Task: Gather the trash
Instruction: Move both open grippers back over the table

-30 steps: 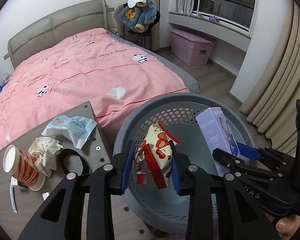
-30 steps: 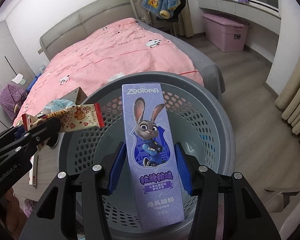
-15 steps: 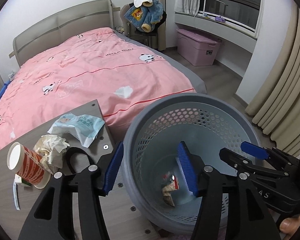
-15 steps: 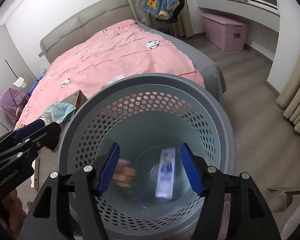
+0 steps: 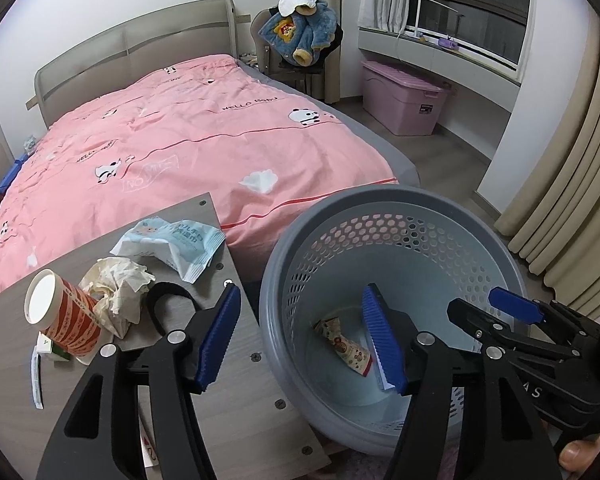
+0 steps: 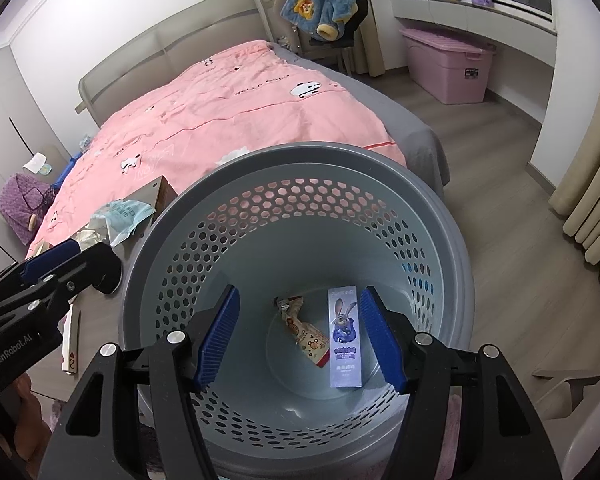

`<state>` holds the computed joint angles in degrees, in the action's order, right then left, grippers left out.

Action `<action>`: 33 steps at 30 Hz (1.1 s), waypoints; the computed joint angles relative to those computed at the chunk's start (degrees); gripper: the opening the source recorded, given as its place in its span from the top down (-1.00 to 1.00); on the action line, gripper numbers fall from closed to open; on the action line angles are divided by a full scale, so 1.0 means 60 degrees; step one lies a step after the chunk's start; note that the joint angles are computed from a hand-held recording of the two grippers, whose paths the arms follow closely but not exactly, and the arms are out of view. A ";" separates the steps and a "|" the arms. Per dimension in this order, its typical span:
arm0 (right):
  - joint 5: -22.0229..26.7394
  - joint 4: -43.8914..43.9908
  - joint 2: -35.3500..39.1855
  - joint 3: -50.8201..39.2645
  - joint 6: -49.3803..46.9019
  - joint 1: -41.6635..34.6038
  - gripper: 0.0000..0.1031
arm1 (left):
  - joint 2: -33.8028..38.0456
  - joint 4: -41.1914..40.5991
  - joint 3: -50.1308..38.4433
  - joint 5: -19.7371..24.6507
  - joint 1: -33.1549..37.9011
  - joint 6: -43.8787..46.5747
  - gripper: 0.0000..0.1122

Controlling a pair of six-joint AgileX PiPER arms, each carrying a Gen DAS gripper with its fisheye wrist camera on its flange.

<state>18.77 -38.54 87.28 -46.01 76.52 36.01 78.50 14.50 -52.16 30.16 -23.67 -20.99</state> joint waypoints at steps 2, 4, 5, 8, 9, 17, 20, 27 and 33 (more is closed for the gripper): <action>-0.0020 0.0045 -0.0027 0.0029 0.0006 0.0025 -0.20 | -0.0043 0.0001 0.0025 0.0053 0.0022 -0.0034 -0.08; 0.0058 -0.0026 -0.0074 0.0030 0.0101 0.0106 -0.22 | -0.0117 -0.0085 0.0068 0.0089 0.0090 0.0029 -0.09; 0.0105 -0.0114 -0.0110 0.0044 0.0203 0.0158 -0.23 | -0.0161 -0.0104 0.0091 0.0098 0.0112 0.0036 -0.09; 0.0189 -0.0489 -0.0231 0.0141 0.0654 0.0302 -0.28 | -0.0381 -0.0053 0.0229 0.0099 0.0158 -0.0015 -0.13; 0.0219 -0.0527 -0.0253 0.0143 0.0713 0.0327 -0.30 | -0.0458 0.0002 0.0275 0.0107 0.0155 -0.0062 -0.13; 0.0543 -0.0974 -0.0456 0.0188 0.1395 0.0736 -0.38 | -0.0995 0.0201 0.0680 0.0107 0.0322 -0.0168 -0.19; 0.0770 -0.1200 -0.0449 0.0125 0.1734 0.1033 -0.39 | -0.1159 -0.0159 0.0835 0.0062 0.0617 0.0245 -0.19; 0.1169 -0.1431 -0.0413 -0.0067 0.2203 0.1610 -0.46 | -0.1758 -0.1171 0.1259 0.0051 0.1508 0.1473 -0.20; 0.1666 -0.1598 -0.0214 -0.0521 0.2395 0.2196 -0.47 | -0.2267 -0.2147 0.1565 0.0055 0.2503 0.2800 -0.20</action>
<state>28.76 -48.13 86.00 -49.14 90.90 49.19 64.90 1.62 -42.77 30.49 -8.64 -4.18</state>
